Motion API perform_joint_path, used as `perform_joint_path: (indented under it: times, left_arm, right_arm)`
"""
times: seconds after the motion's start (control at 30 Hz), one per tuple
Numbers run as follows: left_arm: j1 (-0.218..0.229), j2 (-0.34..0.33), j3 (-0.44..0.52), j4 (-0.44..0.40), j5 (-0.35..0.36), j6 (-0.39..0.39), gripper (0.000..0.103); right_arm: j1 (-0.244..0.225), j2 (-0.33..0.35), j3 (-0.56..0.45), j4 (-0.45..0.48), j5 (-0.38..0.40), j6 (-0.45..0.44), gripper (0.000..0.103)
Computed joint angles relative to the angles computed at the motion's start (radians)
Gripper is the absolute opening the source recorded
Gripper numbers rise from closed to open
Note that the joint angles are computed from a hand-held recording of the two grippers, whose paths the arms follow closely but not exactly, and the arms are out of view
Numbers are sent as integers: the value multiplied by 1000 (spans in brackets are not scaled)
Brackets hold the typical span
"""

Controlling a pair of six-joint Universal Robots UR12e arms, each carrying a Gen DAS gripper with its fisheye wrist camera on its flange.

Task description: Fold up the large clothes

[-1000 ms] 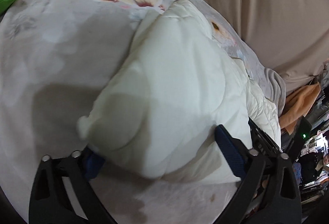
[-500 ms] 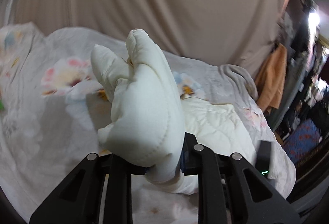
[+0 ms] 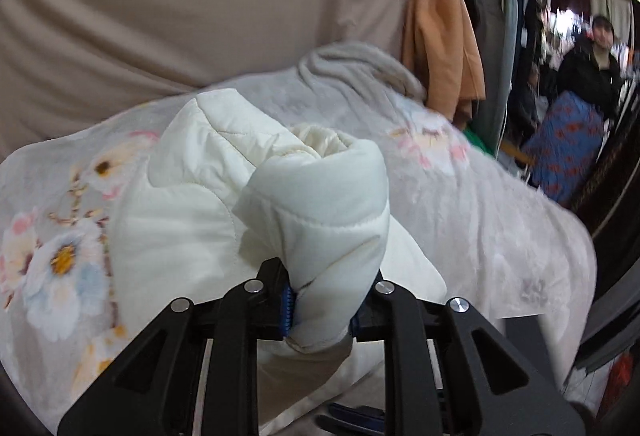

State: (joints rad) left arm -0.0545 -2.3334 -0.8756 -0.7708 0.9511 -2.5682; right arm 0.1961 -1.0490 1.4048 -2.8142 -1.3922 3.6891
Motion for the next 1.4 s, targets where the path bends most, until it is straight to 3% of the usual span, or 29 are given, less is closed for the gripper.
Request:
perform_joint_path:
  times: [0.2, 0.43, 0.47, 0.5, 0.53, 0.57, 0.67, 0.8, 0.83, 0.93, 1.07, 1.1, 1.13, 1.17, 1.27, 1.33, 1.4]
  left_arm:
    - [-53, -17, -17, 13, 116, 44, 20]
    - [-70, 1, -94, 118, 181, 75, 25]
    - [-68, 11, -111, 136, 171, 80, 27]
    - [-63, 21, -124, 142, 146, 83, 37]
    - [-52, 35, -139, 131, 98, 96, 50]
    - [-43, 49, -157, 130, 64, 105, 54]
    - [-15, 101, -232, 175, 6, 110, 68]
    - [40, 154, -303, 223, -63, 28, 84]
    - [52, 158, -308, 235, -63, -3, 86]
    - [66, 151, -297, 273, 23, -74, 87]
    - [63, 129, -264, 196, 115, -56, 87]
    - [60, 126, -262, 183, 132, -42, 87]
    - [54, 122, -265, 183, 160, -34, 87]
    - [47, 116, -264, 189, 195, -35, 87]
    - [46, 98, -248, 165, 227, -77, 86]
    - [50, 76, -203, 83, 214, -111, 82]
    - [49, 58, -173, 18, 220, -118, 79]
  right_arm:
    - [-35, -93, 145, -78, -100, 85, 13]
    - [-69, -126, 157, -124, -163, 98, 18]
    - [-79, -124, 146, -131, -148, 88, 26]
    - [-86, -117, 126, -133, -141, 84, 33]
    - [-92, -110, 108, -139, -131, 78, 48]
    - [-98, -102, 91, -146, -115, 67, 56]
    - [-122, -83, 49, -143, -48, 41, 66]
    - [-136, -31, -45, -72, 59, 35, 79]
    - [-140, -15, -69, -48, 86, 39, 80]
    - [-144, 25, -140, 51, 155, 46, 81]
    - [-120, 60, -221, 176, 145, -36, 81]
    - [-114, 64, -230, 187, 137, -53, 76]
    - [-107, 68, -236, 181, 111, -65, 46]
    - [-105, 64, -229, 165, 90, -73, 33]
    - [-117, 21, -131, -36, 128, -41, 22]
    - [-118, -14, -46, -165, 85, -20, 22]
    - [-125, -33, 19, -205, 48, 36, 22]
